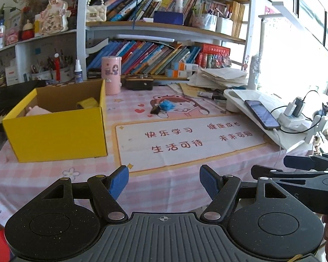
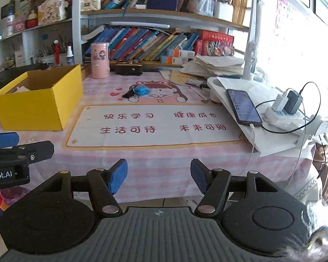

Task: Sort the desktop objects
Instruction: 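Move both open tools toward the blue packet and black binder clip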

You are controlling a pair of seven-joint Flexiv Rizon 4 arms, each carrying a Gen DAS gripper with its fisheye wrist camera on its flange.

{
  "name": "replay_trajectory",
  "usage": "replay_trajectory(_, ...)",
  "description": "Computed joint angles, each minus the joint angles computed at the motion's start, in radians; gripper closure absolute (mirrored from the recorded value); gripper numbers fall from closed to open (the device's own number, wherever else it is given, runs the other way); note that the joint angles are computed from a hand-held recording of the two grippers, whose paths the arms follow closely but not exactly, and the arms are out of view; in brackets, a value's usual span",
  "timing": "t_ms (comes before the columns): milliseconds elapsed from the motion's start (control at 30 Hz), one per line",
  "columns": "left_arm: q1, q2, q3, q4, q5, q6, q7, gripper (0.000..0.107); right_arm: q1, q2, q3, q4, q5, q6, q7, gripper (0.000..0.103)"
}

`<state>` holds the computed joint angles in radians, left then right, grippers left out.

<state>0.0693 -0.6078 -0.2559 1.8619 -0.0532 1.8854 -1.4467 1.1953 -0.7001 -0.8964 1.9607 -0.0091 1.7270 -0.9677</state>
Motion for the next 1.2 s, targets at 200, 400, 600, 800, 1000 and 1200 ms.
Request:
replay_trajectory(200,-0.113,-0.054,0.103,-0.111,-0.073,-0.061,0.027,0.033,-0.166,-0.008,0.142,-0.100,-0.051,-0.008,-0.009,0.041)
replay_trajectory(400,-0.221,-0.135,0.206,-0.257,-0.163,-0.136,0.032,0.033,-0.370,-0.035,0.314,-0.237,-0.141,-0.043,-0.021,0.041)
replay_trajectory(600,-0.324,-0.233,0.333,-0.445,-0.221,-0.244,-0.011,0.033,-0.598,-0.080,0.519,-0.410,-0.263,-0.117,-0.039,0.041)
replay_trajectory(800,-0.422,-0.357,0.525,-0.683,-0.224,-0.388,-0.176,0.034,-0.808,-0.158,0.745,-0.604,-0.348,-0.201,-0.112,0.041)
replay_trajectory(1000,-0.447,-0.492,0.681,-0.953,-0.194,-0.564,-0.370,0.035,-0.957,-0.286,0.967,-0.856,-0.343,-0.322,-0.283,0.041)
replay_trajectory(1200,-0.417,-0.604,0.762,-1.203,-0.146,-0.736,-0.530,0.035,-1.007,-0.465,1.130,-1.200,-0.286,-0.502,-0.516,0.041)
